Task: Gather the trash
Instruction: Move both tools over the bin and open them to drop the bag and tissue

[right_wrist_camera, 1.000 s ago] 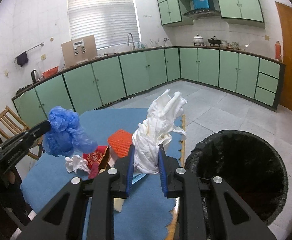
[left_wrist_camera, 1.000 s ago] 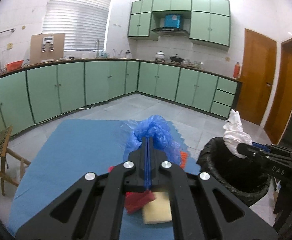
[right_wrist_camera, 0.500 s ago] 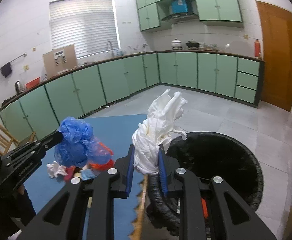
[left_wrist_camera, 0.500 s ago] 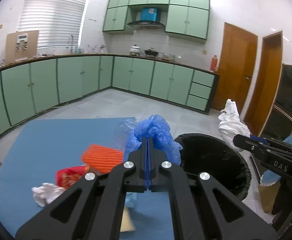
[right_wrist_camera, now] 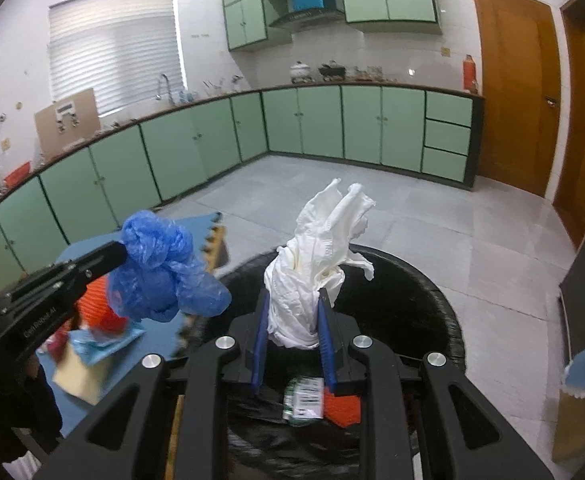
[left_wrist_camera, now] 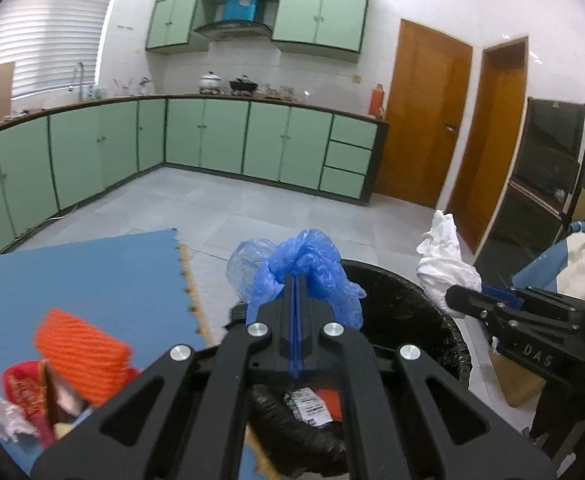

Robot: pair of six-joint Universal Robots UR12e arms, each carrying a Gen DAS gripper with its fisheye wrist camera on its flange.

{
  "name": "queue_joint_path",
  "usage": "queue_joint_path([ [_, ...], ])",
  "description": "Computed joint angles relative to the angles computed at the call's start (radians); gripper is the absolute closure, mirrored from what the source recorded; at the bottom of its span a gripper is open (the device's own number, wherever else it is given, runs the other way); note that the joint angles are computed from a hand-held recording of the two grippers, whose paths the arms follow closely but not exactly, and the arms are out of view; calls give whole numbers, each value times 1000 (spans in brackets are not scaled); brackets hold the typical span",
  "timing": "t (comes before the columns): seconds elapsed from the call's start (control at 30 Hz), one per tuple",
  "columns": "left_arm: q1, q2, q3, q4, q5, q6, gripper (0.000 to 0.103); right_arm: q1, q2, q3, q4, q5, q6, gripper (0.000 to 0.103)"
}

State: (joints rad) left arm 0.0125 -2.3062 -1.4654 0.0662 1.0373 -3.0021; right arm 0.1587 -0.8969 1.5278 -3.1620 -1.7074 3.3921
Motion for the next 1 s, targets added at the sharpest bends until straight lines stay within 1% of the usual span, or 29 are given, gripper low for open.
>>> queue_joint_path([
  [0.27, -43, -69, 98, -110, 24, 41, 103, -38, 33, -20, 74, 21, 18, 79],
  [0.37, -50, -89, 127, -149, 17, 60, 103, -48, 43, -25, 88, 32, 24, 74],
  [0.4, -49, -93, 138, -169, 11, 67, 100, -50, 46, -27, 93, 28, 24, 72],
  [0.43, -50, -97, 145, -178, 9, 69, 99, -52, 47, -28, 96, 26, 23, 70],
  [0.47, -50, -99, 147, -182, 12, 72, 91, -53, 48, -30, 102, 16, 25, 60],
  [0.5, -51, -105, 158, -190, 13, 72, 78, -52, 49, -31, 104, 2, 28, 51],
  [0.53, -49, -107, 160, -190, 13, 70, 74, -53, 50, -32, 105, -7, 30, 47],
  [0.57, -48, -108, 162, -188, 16, 67, 70, -52, 49, -30, 105, -19, 35, 42],
  [0.6, -45, -107, 160, -188, 17, 66, 68, -51, 48, -29, 105, -25, 38, 32],
  [0.63, -43, -108, 161, -189, 20, 66, 66, -50, 48, -29, 105, -35, 40, 26],
  [0.67, -40, -105, 156, -181, 26, 64, 57, -45, 47, -28, 100, -58, 42, 16],
  [0.7, -38, -104, 155, -174, 31, 61, 49, -41, 46, -27, 95, -77, 44, 11],
  [0.73, -35, -102, 152, -164, 37, 55, 45, -37, 46, -26, 89, -91, 46, 9],
  [0.77, -31, -98, 148, -157, 40, 49, 34, -32, 43, -25, 86, -106, 52, 6],
  [0.8, -26, -93, 140, -144, 43, 38, 25, -31, 45, -28, 87, -113, 57, 6],
  [0.9, -12, -77, 120, -115, 50, 17, 18, -24, 39, -30, 88, -108, 78, 6],
  [1.0, 7, -56, 89, -92, 60, -1, 16, -17, 35, -31, 77, -101, 82, 6],
])
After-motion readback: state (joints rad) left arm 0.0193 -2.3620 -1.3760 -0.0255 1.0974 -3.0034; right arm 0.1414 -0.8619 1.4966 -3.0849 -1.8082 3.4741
